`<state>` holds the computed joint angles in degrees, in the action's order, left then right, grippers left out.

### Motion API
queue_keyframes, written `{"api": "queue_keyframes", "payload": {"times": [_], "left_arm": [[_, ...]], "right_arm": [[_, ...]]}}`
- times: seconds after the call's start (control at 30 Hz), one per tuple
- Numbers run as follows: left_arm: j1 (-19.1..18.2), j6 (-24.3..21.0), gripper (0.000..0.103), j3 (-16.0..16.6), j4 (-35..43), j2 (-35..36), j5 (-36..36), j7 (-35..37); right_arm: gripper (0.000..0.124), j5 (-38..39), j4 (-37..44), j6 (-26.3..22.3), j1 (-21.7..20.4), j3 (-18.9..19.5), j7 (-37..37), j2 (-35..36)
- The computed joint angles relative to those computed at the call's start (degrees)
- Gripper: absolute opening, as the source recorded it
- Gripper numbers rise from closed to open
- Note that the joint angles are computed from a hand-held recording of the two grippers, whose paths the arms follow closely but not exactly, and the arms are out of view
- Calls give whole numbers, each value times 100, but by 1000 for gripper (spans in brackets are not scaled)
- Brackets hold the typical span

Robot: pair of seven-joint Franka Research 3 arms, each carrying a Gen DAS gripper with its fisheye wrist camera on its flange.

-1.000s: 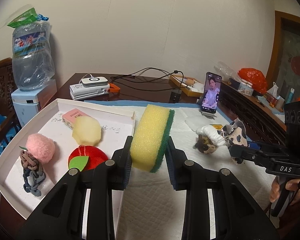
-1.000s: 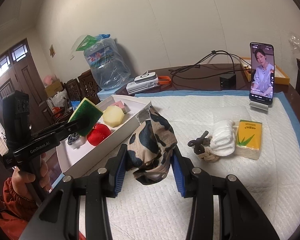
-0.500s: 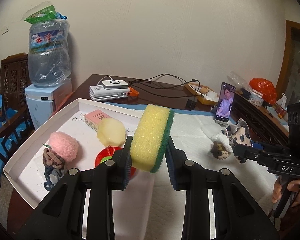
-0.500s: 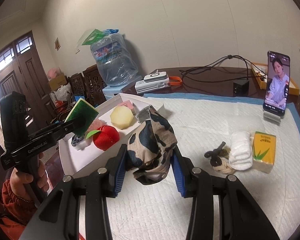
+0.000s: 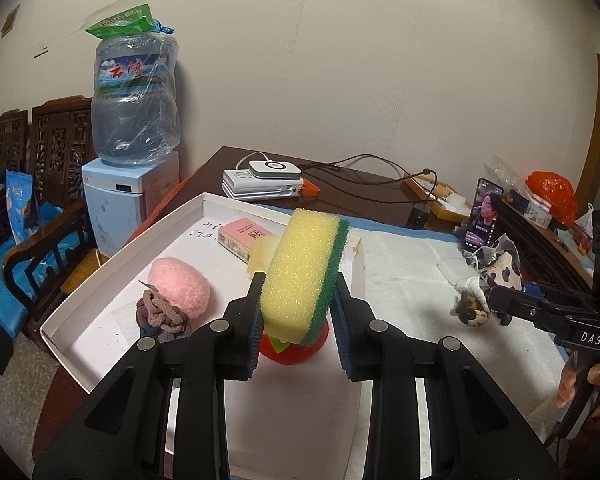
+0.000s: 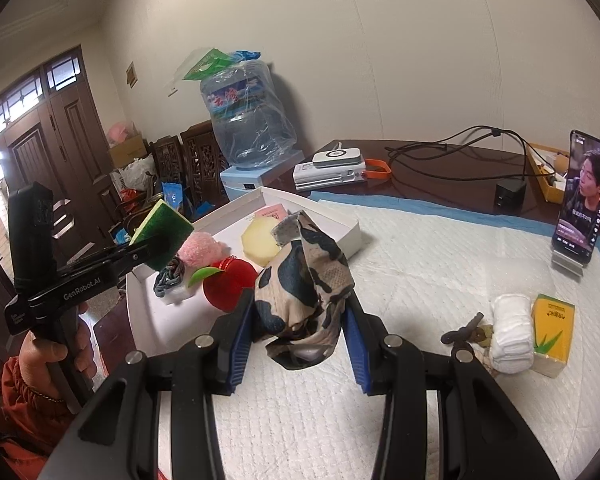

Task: Organize soft objects
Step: 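Carry the scrub sponge and camouflage sock over the white tray and lower them, then open the right tool releasing the sock while the left tool releases the sponge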

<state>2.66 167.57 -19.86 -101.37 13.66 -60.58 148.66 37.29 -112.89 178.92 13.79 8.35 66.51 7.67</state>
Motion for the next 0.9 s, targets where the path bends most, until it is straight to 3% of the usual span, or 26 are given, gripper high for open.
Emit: {"api": "queue_keyframes", "payload": {"times": [0.6, 0.77, 0.9], "left_arm": [[211, 212, 30, 3, 122, 185, 357, -575], [150, 422, 31, 131, 199, 340, 1222, -1348], [-20, 379, 31, 366, 546, 642, 2174, -2142]], "right_arm": [[43, -926, 790, -395, 153, -207, 623, 525], [43, -1145, 1453, -786, 150, -201, 790, 974], [43, -1710, 2179, -1131, 424, -507, 1303, 1488]]}}
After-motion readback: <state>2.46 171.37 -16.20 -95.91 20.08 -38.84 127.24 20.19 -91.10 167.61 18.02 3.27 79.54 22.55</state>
